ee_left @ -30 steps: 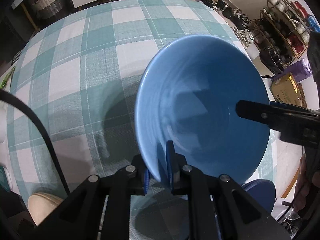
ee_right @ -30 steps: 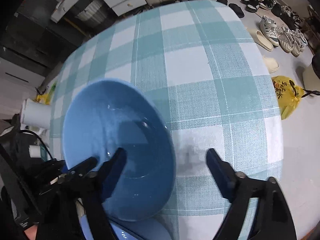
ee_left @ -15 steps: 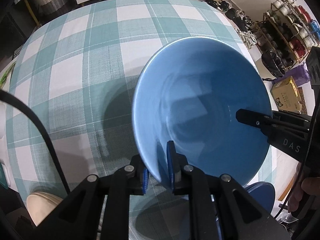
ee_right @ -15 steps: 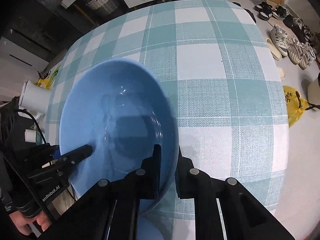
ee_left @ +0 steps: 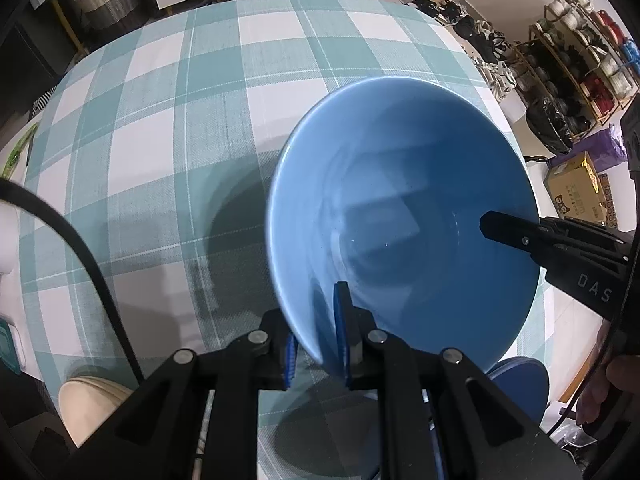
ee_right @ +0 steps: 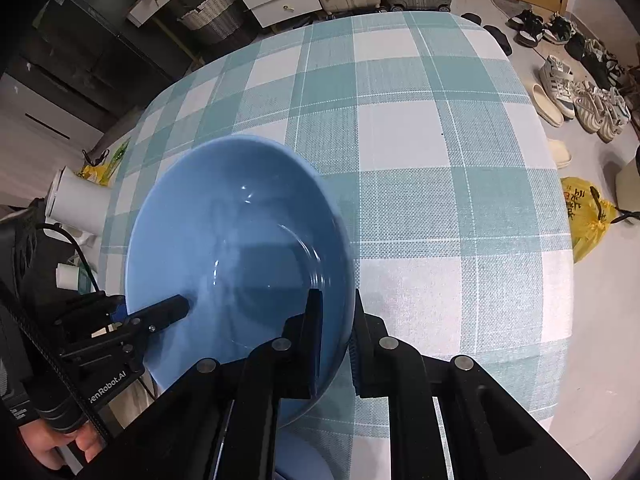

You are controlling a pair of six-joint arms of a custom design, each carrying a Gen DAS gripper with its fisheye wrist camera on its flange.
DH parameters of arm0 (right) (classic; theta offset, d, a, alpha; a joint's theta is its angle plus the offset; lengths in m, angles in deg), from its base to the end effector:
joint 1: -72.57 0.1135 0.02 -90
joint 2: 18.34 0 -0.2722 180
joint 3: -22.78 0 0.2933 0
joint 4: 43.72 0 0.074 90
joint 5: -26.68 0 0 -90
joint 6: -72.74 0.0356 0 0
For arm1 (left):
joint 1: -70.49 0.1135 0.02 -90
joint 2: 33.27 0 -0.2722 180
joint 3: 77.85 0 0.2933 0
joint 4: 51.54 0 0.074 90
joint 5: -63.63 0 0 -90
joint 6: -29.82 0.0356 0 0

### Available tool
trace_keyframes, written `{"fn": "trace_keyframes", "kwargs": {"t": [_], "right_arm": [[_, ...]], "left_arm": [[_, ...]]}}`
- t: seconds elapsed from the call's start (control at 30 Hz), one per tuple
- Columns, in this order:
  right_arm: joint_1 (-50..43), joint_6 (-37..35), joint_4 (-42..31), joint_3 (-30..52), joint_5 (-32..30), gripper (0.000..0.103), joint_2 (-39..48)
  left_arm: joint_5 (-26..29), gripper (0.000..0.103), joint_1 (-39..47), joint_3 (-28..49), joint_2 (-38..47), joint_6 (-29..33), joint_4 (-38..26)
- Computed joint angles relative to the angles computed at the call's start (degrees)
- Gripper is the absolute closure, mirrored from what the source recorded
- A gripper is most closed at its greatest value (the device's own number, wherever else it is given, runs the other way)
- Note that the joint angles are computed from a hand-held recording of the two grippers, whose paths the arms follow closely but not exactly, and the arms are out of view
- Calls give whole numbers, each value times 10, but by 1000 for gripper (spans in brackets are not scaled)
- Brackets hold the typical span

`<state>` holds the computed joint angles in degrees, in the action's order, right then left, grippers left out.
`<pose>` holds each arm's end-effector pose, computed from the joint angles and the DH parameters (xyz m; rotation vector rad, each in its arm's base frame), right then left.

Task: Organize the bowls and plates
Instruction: 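Carry the blue bowl with both grippers toward the nested blue bowls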

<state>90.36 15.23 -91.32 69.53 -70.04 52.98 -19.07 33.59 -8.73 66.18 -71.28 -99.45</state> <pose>0.2206 0.0752 0.1453 0.3432 2.8691 0.3461 0.2693 -0.2078 0.1269 0.6869 2.9113 -0.2996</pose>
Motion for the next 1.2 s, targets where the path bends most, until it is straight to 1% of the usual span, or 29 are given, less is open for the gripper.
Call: {"fn": "trace_keyframes", "kwargs": {"t": [0.17, 0.4, 0.57, 0.77, 1.0, 1.2], "right_arm": [[14, 0, 4, 8, 9, 91, 25], [13, -3, 4, 11, 15, 91, 29], [12, -10, -4, 13, 24, 91, 11], [14, 1, -13, 12, 23, 91, -4], [28, 10, -59, 24, 35, 93, -60], [57, 33, -117, 53, 64, 93, -104]], "left_arm": [[3, 89, 2, -2, 2, 0, 1], [14, 89, 5, -3, 2, 3, 2], [16, 88, 3, -3, -10, 9, 3], [19, 88, 4, -1, -18, 7, -5], [22, 88, 6, 1, -56, 6, -31], [12, 88, 0, 2, -102, 0, -55]]}}
